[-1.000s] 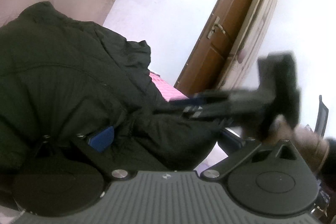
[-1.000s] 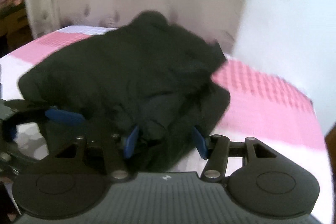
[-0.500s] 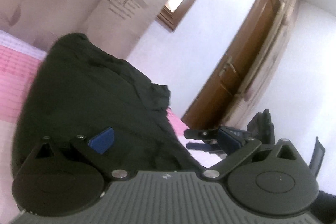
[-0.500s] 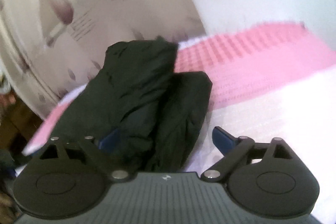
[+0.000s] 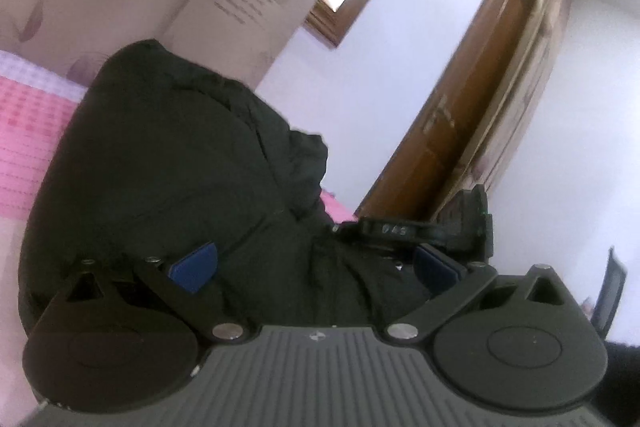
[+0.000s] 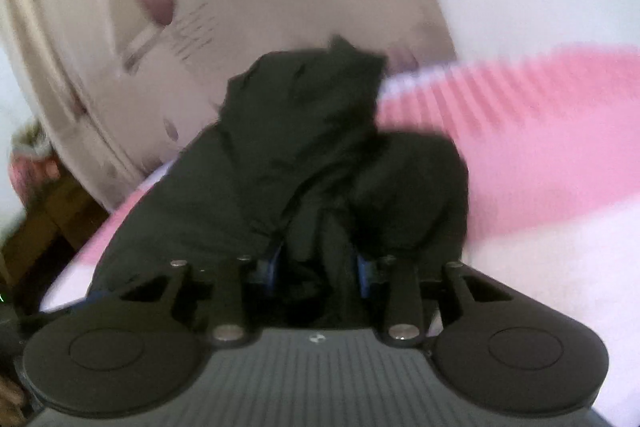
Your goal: Fold large clothes
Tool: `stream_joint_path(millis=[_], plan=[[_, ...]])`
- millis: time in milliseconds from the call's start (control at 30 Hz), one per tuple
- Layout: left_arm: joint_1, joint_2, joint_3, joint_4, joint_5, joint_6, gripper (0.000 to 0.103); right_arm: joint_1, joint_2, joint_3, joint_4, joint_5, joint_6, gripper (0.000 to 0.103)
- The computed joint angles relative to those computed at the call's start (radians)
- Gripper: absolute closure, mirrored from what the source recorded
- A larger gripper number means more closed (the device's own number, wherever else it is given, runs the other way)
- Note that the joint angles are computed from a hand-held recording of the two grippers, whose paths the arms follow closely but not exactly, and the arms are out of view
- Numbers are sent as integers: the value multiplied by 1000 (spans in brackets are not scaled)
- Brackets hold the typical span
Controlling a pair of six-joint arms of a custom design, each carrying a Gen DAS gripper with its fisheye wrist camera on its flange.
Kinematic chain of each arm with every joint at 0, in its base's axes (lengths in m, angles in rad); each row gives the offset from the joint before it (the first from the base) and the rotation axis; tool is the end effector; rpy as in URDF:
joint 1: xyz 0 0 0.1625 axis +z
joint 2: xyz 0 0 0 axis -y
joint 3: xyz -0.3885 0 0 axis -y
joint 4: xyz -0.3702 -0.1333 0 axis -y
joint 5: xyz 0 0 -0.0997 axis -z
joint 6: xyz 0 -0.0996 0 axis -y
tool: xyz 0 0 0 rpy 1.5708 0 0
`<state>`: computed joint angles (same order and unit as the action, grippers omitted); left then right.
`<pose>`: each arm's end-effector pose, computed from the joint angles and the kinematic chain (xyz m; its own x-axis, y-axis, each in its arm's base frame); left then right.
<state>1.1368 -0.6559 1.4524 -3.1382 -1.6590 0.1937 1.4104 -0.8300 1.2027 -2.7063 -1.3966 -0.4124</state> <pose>-0.1845 -0.6942 0.1331 -0.8035 0.5909 -0.0721 0.4650 0.5473 -0.6959 0.0294 -0.7613 0.3124 -0.9545 -0.2502 0.1622 -0.2916 0.6695 -0.6832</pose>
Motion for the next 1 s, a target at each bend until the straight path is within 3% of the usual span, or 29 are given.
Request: stream_joint_path(millis=[33, 133, 200, 267, 367, 433, 500, 567, 633, 667, 800, 900, 1000], plan=[[-3, 1, 4, 5, 7, 13, 0, -4, -9, 21, -31, -4, 20, 54], [-2, 8, 8, -1, 9, 26, 0, -6, -33, 54, -70, -11, 77, 46], [3, 11, 9, -9, -1, 16, 0, 18, -70, 120, -185, -49, 65, 45], [5, 13, 6, -11, -6, 7, 0, 42, -120, 209, -295, -30, -17, 45], [3, 16, 7, -18, -4, 1, 0, 88, -187, 316, -329, -25, -159, 47], [4, 15, 12, -29, -9, -5, 0, 129, -204, 374, -347, -105, -299, 56], [5, 17, 7, -32, -14, -24, 0, 165, -189, 420, -400, -250, -440, 65], [9, 9, 10, -47, -33, -75, 0, 168, -166, 443, -448, -358, -495, 69], [12, -1, 13, -80, -49, -121, 0, 129, -172, 461, -442, -334, -408, 68], [9, -9, 20, -105, -37, -123, 0, 111, -173, 457, -421, -313, -347, 69], [-5, -38, 27, -130, 51, -96, 0, 76, -151, 434, -408, -255, -256, 68], [-9, -49, 25, -108, 142, -76, 0, 67, -148, 444, -426, -234, -262, 64], [3, -49, 24, -91, 172, -90, 0, 68, -133, 420, -419, -242, -249, 55]])
